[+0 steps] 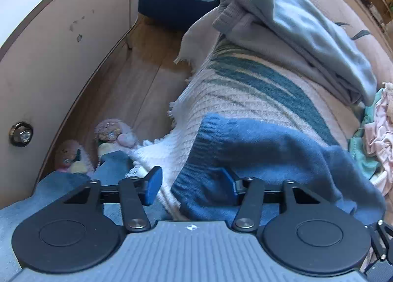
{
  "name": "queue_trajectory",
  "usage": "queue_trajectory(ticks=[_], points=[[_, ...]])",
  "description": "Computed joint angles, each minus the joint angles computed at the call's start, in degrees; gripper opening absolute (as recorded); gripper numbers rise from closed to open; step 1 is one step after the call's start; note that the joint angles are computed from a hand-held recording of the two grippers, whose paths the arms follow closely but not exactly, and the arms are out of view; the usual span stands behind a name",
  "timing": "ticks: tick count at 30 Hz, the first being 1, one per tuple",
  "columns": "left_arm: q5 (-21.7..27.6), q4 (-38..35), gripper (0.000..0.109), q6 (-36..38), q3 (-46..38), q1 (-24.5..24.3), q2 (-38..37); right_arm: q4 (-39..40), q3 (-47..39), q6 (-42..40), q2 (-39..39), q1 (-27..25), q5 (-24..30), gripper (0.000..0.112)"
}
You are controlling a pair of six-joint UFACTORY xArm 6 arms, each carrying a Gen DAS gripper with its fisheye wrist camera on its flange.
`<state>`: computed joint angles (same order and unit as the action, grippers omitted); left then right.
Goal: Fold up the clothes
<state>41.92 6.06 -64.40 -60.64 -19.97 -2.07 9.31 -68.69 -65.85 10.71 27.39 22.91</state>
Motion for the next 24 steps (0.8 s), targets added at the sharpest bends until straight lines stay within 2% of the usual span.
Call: queue_trajectory(ticks=[2,3,4,6,8,11,12,14,15,16,17,19,22,24], points=[[-3.37,-1.76,0.056,0.59,1.51,0.63,-0.17,-0.13,-0.08,-2.49,0.39,-0.02,-0.67,0.014],[-4.72,-3.39,0.055,1.32,2.03,0.97,0.08,-0.22,-0.55,-2.84,0.53,-0.06,-0.10,0.004],[-5.85,-5.02,0.052,2.22,2.46,1.21,0.28,1.01,-1.49,-3.38,0.48,-0.21,1.61,0.002],[-6.95,-7.47,0.048,4.15,2.89,1.27,0.38,4.27,-4.08,-4.07,0.37,-0.83,6.18,0.001],[-6.89,-7.40,0.029,3.51,3.10,1.18,0.05,6.87,-7.16,-3.65,0.11,-1.79,11.83,0.001],[-6.66,-4.13,0.018,0.26,3.83,0.85,-1.68,9.55,-11.52,-2.57,-0.68,-3.20,19.81,0.001],[-6.40,-3.32,0.017,-0.26,3.94,0.78,-2.22,10.31,-13.11,-2.07,-0.94,-3.83,23.18,0.001],[-5.56,-2.68,0.013,-0.36,4.02,0.79,-3.02,11.55,-16.22,-0.61,-0.74,-5.00,29.50,0.001],[-4.70,-2.99,0.006,0.29,3.77,0.80,-3.14,11.48,-18.03,0.22,0.24,-5.18,32.32,0.001],[-3.36,-3.76,0.005,1.50,3.10,0.76,-2.74,10.84,-18.69,1.15,1.09,-5.04,33.58,0.001],[-2.08,-4.29,0.005,2.49,2.39,0.72,-2.17,10.08,-18.86,2.08,1.80,-4.81,34.28,0.001],[0.17,-5.35,0.005,4.29,1.12,0.69,-0.91,8.18,-16.81,3.22,2.78,-3.83,31.77,0.001],[1.24,-5.48,0.005,4.20,1.00,0.89,-0.64,6.62,-13.81,4.60,3.94,-2.64,26.85,0.001],[1.05,-5.72,0.008,3.85,1.41,1.09,-0.86,6.69,-13.76,5.69,4.80,-2.47,26.36,0.004]])
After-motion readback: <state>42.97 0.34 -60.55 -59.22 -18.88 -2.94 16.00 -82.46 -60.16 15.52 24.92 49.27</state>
